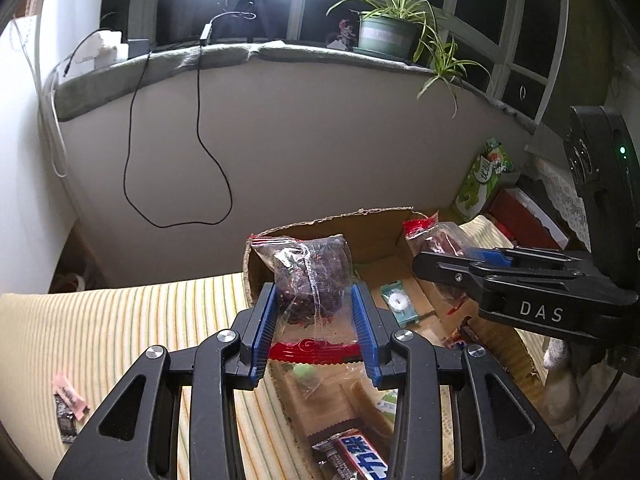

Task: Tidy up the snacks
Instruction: 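Open both tools to drop the meat bags into the box, then move both open tools back over the remaining snacks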

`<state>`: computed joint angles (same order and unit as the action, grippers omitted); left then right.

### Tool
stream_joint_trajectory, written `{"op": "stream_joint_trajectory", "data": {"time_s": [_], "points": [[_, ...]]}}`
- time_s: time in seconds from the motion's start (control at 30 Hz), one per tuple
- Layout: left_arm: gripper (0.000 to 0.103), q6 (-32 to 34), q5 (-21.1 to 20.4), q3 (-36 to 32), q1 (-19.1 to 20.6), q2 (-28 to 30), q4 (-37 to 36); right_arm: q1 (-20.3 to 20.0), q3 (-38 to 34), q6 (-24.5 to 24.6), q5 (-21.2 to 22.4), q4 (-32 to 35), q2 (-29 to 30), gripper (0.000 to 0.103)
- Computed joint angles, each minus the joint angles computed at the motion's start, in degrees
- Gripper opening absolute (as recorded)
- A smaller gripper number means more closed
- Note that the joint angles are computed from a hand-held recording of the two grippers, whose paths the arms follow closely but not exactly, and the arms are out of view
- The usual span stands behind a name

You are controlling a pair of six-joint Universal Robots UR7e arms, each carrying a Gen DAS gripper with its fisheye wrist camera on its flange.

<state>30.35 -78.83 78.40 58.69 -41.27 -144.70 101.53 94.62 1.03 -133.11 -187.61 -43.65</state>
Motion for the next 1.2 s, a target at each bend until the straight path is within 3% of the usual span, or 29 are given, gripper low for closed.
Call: {"op": "stream_joint_trajectory", "data": {"time_s": [0.2, 0.27, 0.33, 0.47, 0.57, 0.83, 0.87, 0.9, 0.97, 1.2], "points": [[0.038, 0.4, 0.6, 0.7, -0.2, -0.2, -0.5, 0.3, -0.3, -0.1, -0.6, -0.1, 0.3, 0.038], [0.044, 0.4, 0.9, 0.9, -0.3, -0.3, -0.6, 0.4, -0.3, -0.2, -1.0, -0.2, 0.3, 0.039], [0.044, 0.4, 0.8, 0.9, -0.2, -0.4, -0.7, 0.5, -0.2, -0.2, -1.2, -0.5, 0.3, 0.046], [0.044, 0.7, 0.6, 1.2, -0.3, -0.6, -1.0, 0.8, -0.1, -0.6, -2.0, -1.3, 0.2, 0.049], [0.044, 0.8, 0.4, 1.3, -0.4, -0.8, -1.1, 1.2, -0.1, -1.2, -3.0, -2.6, 0.4, 0.063], [0.044, 0.7, 0.1, 2.6, -0.4, -2.1, -1.8, 2.7, -0.6, -1.5, -4.7, -3.0, 0.6, 0.064], [0.044, 0.7, 0.1, 2.9, -0.4, -2.4, -2.0, 2.9, -0.7, -1.4, -4.9, -3.0, 0.7, 0.068], [0.044, 0.7, 0.1, 3.2, -0.4, -2.7, -2.2, 3.2, -0.8, -1.4, -5.3, -3.4, 0.9, 0.078], [0.049, 0.9, -0.1, 3.7, -0.3, -3.2, -2.5, 3.7, -0.7, -1.9, -5.9, -5.0, 1.1, 0.086], [0.061, 1.0, -0.6, 5.5, -0.3, -5.4, -3.8, 5.6, -0.4, -2.8, -7.2, -7.0, 1.5, 0.086]]}}
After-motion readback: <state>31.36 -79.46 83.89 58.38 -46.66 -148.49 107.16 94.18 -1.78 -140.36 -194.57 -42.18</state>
